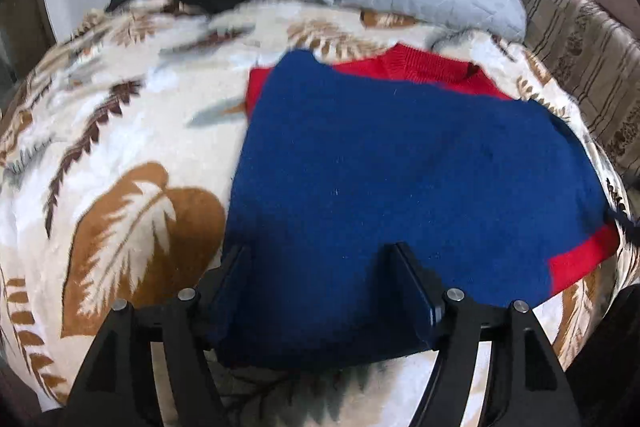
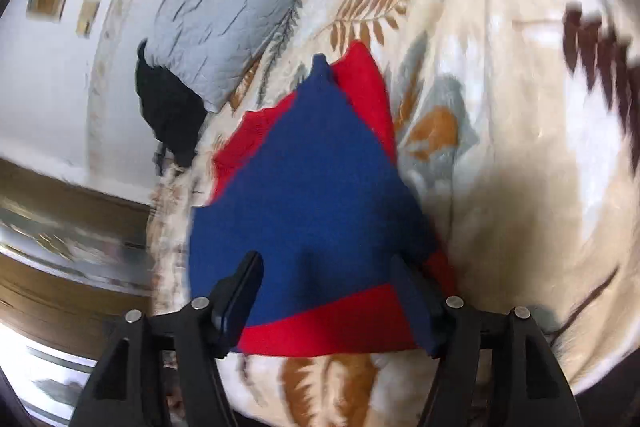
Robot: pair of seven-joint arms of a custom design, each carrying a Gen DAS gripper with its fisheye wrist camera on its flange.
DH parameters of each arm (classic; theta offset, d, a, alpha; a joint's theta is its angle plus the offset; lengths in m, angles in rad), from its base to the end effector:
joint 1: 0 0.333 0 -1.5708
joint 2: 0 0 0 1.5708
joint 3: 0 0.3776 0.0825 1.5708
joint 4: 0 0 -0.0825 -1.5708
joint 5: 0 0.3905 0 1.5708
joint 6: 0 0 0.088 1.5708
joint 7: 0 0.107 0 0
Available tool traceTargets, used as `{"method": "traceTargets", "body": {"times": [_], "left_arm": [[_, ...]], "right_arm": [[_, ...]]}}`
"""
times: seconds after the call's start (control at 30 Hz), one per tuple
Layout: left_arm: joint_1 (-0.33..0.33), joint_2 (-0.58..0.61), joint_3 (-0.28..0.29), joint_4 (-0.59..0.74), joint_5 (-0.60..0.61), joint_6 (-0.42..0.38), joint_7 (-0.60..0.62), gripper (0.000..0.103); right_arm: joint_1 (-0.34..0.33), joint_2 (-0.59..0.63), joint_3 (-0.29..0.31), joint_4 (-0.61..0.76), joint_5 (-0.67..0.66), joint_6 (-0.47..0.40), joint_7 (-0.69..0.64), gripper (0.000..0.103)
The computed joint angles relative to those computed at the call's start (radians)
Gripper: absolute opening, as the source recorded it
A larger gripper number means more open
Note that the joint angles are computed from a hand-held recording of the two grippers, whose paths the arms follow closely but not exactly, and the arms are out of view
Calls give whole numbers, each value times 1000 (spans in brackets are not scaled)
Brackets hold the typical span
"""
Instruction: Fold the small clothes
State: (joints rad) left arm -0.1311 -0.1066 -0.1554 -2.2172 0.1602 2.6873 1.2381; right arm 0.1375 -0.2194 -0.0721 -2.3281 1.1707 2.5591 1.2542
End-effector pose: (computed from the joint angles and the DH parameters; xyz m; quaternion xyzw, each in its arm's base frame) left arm 0.5266 -0.1636 0.5444 -0.6489 0.7038 -0.2225 0.1845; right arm 0.4973 0.0169 0.5241 -0.4565 0.7705 0.1044 0.4324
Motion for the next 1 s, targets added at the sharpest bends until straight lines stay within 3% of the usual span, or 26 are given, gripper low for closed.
{"method": "traceTargets", "body": {"times": [0.07, 0.27, 0.3, 0.37, 0.4, 0.47, 0.57, 0.63, 0.73, 0.9, 1.0], "left_arm": [[1, 3, -2, 4, 2, -7, -9, 73], [-2, -1, 2, -18, -4, 36, 6, 74], [-5, -2, 6, -23, -17, 46, 20, 74], [-12, -3, 16, -30, -65, 63, 64, 75], [-15, -7, 20, -33, -90, 68, 83, 75], [-21, -9, 28, -43, -139, 92, 115, 76], [-11, -4, 18, -46, -122, 109, 95, 78], [-8, -4, 13, -46, -102, 112, 85, 80], [-5, -6, 10, -57, -81, 134, 72, 81], [-4, -5, 11, -65, -63, 153, 73, 84], [3, -7, 3, -73, -20, 167, 45, 84]], "right_arm": [[11, -15, 14, 25, -19, 44, -41, 70], [15, 153, -7, 227, 65, -79, -127, 70], [1, 202, -5, 263, 63, -103, -119, 70], [-23, 264, 12, 290, -29, -65, -1, 70], [-38, 285, 16, 286, -12, -43, 26, 70], [-62, 260, 33, 250, 103, -17, -28, 68], [-46, 180, 53, 187, 19, 59, -32, 69], [-28, 121, 57, 134, 30, 74, -72, 69], [23, 20, 89, 10, -41, 182, -101, 69], [109, -51, 56, -111, 19, 280, -206, 69], [126, -49, 32, -107, 56, 273, -234, 69]]}}
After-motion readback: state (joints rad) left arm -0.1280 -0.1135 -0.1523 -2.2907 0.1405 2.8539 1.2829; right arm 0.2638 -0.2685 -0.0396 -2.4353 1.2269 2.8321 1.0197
